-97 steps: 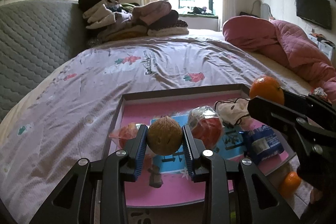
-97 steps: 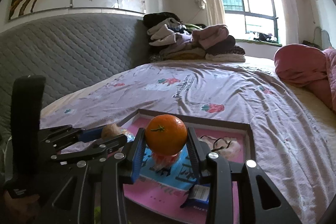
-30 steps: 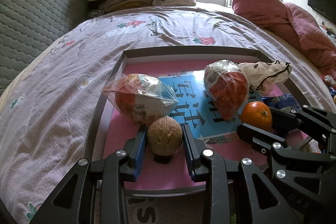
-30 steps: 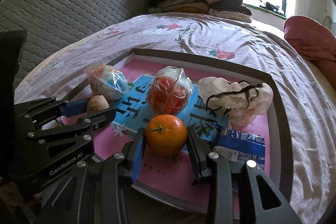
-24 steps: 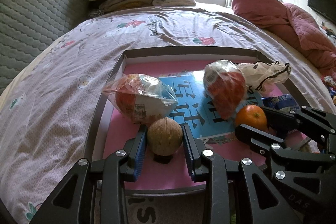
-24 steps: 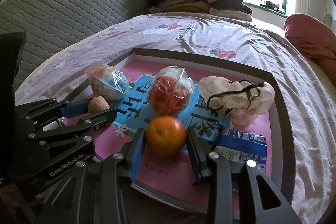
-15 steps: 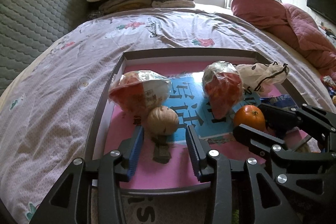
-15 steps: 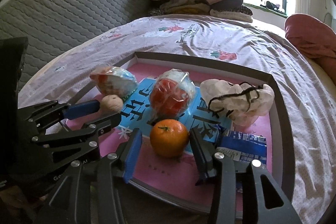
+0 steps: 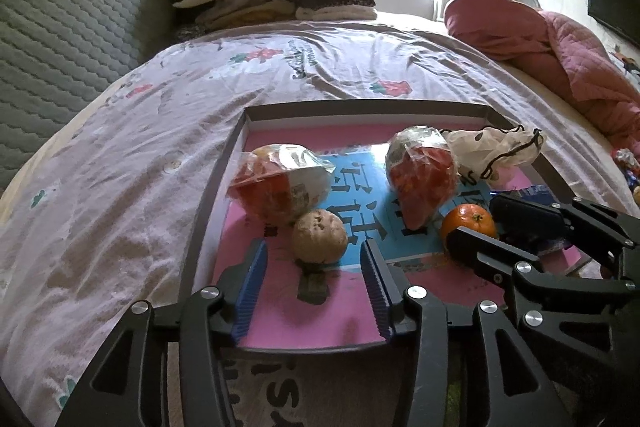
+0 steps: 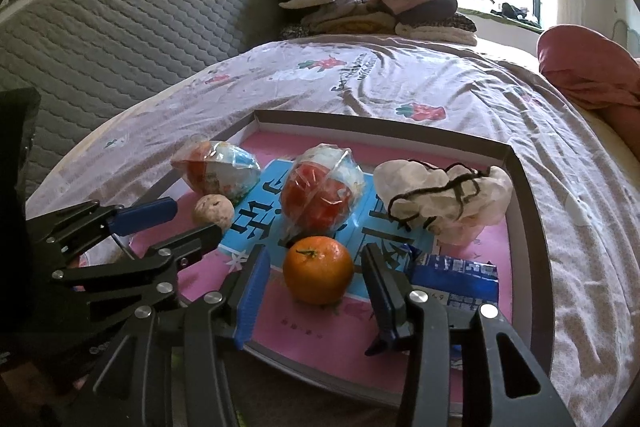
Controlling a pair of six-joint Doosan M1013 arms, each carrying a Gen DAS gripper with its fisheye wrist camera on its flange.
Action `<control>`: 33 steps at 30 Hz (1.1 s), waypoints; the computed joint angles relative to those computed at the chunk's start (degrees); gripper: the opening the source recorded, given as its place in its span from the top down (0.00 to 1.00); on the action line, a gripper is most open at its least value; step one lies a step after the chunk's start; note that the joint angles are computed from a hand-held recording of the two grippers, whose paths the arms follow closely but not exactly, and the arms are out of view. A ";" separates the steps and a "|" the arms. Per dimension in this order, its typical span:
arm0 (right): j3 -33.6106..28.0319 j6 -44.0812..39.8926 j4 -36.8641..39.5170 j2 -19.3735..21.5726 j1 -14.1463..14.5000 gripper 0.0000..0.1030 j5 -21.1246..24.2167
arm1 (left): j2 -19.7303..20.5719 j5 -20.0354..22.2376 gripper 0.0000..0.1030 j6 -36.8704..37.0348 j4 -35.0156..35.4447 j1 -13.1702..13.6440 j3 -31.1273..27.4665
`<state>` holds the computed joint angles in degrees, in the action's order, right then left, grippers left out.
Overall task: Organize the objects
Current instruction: 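Open the left gripper to release the walnut while the right releases the orange, then withdraw both open grippers back from the tray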
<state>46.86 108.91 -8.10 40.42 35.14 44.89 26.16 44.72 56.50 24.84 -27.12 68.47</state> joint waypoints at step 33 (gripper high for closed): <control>9.28 8.40 -9.73 -7.60 1.34 0.46 -9.87 | -6.26 2.03 0.38 -11.29 9.59 -3.93 4.63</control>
